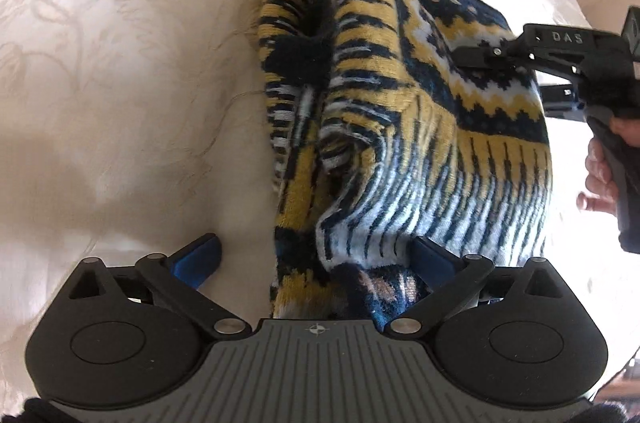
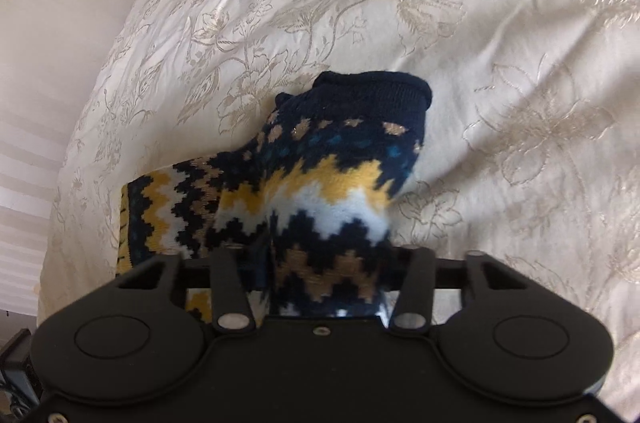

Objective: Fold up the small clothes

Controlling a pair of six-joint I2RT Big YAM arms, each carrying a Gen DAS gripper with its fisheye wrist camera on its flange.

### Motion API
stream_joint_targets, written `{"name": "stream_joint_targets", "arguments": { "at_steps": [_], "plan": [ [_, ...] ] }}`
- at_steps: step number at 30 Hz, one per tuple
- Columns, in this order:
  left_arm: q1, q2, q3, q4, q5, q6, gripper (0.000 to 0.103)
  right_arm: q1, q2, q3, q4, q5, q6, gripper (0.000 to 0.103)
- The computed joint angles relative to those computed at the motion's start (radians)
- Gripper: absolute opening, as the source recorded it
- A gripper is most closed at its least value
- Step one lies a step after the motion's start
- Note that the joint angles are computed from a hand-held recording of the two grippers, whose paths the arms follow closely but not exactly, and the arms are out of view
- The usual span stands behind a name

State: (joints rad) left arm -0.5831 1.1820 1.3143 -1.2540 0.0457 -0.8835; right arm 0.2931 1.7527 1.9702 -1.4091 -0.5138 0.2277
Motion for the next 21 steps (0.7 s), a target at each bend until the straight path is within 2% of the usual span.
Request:
{"name": "stream_joint_targets", "arguments": {
  "at_steps": [1,2,3,7,9,12,17,21],
  "plan": [
    [0.001,-0.021,-0.018,0.036,0.014,0.011,0.07,0.003,-0.003,0.004,-0.002,0.012,0.0,0.05],
    [0.001,-0.046,-0.04,0.083,0.035,0.01,0.026,0.007,-0.007,0.007,-0.001,0.02,0.005,0.048],
    [-0.007,-0.055,-0.042,0.088,0.041,-0.015,0.024,0.011,-0.012,0.008,0.002,0.025,0.011,0.046],
    [-0.078,-0.071,-0.008,0.053,-0.047,-0.045,0.016,0.019,-0.051,0.01,0.016,0.041,0.056,0.043],
    [-0.104,-0.098,0.003,0.053,-0.077,-0.077,0.015,0.019,-0.074,0.019,0.012,0.044,0.07,0.042],
    [-0.15,-0.127,0.05,0.009,-0.111,-0.082,0.015,0.02,-0.116,0.037,-0.006,0.047,0.069,0.042],
    [-0.111,-0.193,0.021,0.042,-0.079,0.02,0.015,-0.01,-0.205,0.029,-0.034,0.028,0.056,0.042],
    [-0.08,-0.218,-0.036,0.099,-0.035,0.059,0.015,-0.056,-0.276,-0.023,-0.065,0.012,0.036,0.042]
  ]
}}
